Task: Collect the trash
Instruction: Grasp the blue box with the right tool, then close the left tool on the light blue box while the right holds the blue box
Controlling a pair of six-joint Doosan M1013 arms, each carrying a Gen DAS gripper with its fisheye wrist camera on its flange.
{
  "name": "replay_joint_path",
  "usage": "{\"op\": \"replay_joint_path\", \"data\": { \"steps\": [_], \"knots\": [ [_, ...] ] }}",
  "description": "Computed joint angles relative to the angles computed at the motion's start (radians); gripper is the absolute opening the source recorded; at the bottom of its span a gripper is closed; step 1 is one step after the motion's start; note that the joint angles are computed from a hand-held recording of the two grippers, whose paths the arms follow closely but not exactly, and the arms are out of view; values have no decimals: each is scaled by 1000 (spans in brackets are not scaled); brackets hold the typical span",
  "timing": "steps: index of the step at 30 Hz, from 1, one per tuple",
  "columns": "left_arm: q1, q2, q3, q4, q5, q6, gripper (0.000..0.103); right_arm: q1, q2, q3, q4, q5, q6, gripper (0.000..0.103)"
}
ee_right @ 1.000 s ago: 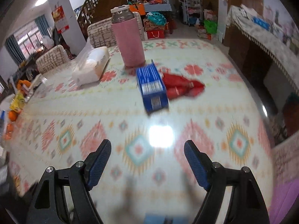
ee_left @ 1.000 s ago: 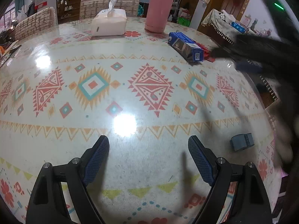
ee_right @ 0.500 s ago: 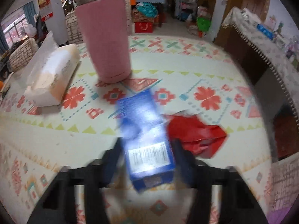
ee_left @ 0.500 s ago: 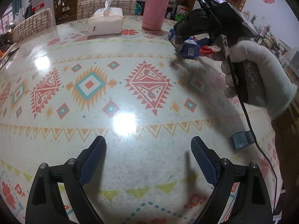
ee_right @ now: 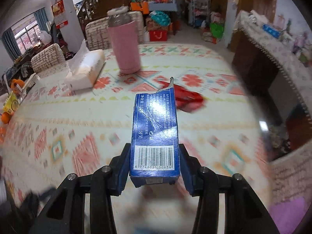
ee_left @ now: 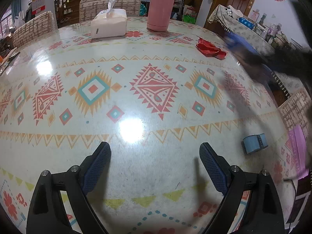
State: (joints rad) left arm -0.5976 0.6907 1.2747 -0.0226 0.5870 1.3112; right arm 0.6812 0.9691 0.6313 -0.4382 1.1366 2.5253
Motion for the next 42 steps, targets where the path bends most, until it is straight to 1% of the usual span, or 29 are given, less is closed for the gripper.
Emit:
{"op": "replay_joint_path", "data": {
  "steps": [3, 5, 6, 7, 9, 11, 12, 13, 15, 16, 17, 20, 23, 24, 27, 29, 30, 31, 34, 36, 38, 39, 41, 42],
  "knots": [
    [10, -6, 9, -97, -9, 68, 92, 26, -69, 133, -81, 22, 62, 50],
    [19, -10, 17, -195, -16, 145, 92, 42, -89, 188, -125, 64, 85, 50],
    [22, -12, 21, -241, -20, 183, 92, 49, -96, 211, -131, 75, 90, 50],
    [22, -14, 25, -252, -25, 194, 92, 52, -104, 234, -124, 68, 92, 50],
    [20, -18, 32, -266, -35, 215, 92, 55, -114, 266, -83, 33, 81, 50],
    [19, -22, 39, -286, -46, 237, 92, 61, -116, 277, -41, -4, 53, 51],
    [19, -24, 42, -292, -51, 242, 92, 67, -118, 282, -12, -39, 29, 51],
    [20, -25, 43, -299, -56, 246, 92, 66, -133, 308, 40, -98, 5, 51],
    [23, -27, 46, -322, -59, 261, 92, 57, -163, 360, 205, -237, -75, 50],
    [25, -27, 46, -338, -58, 275, 92, 58, -175, 381, 256, -288, -108, 50],
    [27, -27, 47, -355, -56, 291, 92, 65, -183, 391, 256, -304, -113, 50],
    [24, -27, 44, -382, -47, 340, 92, 83, -210, 434, 172, -314, -25, 51],
    [22, -25, 40, -462, -24, 460, 92, 102, -225, 466, 37, -257, 121, 51],
    [20, -24, 38, -498, -10, 513, 92, 105, -233, 485, 18, -256, 156, 51],
    [18, -14, 24, -546, 36, 595, 92, 108, -273, 566, 13, -319, 244, 51],
    [20, -2, 8, -583, 93, 636, 91, 115, -292, 607, -4, -352, 303, 51],
    [22, 3, 0, -602, 118, 658, 90, 121, -303, 629, -16, -368, 335, 51],
    [24, 5, -4, -624, 138, 680, 87, 123, -308, 640, -23, -377, 352, 51],
    [49, 29, -34, -797, 293, 801, 80, 139, -329, 684, -62, -408, 429, 51],
    [61, 41, -46, -902, 400, 897, 80, 149, -340, 705, -86, -421, 470, 51],
    [61, 34, -38, -945, 436, 970, 80, 157, -350, 725, -114, -430, 516, 51],
    [56, 23, -26, -952, 425, 998, 80, 160, -355, 735, -131, -432, 539, 51],
    [34, -11, 11, -889, 314, 996, 80, 170, -368, 758, -174, -433, 596, 51],
    [18, -27, 28, -829, 246, 967, 80, 174, -375, 771, -193, -437, 626, 51]
  ]
}}
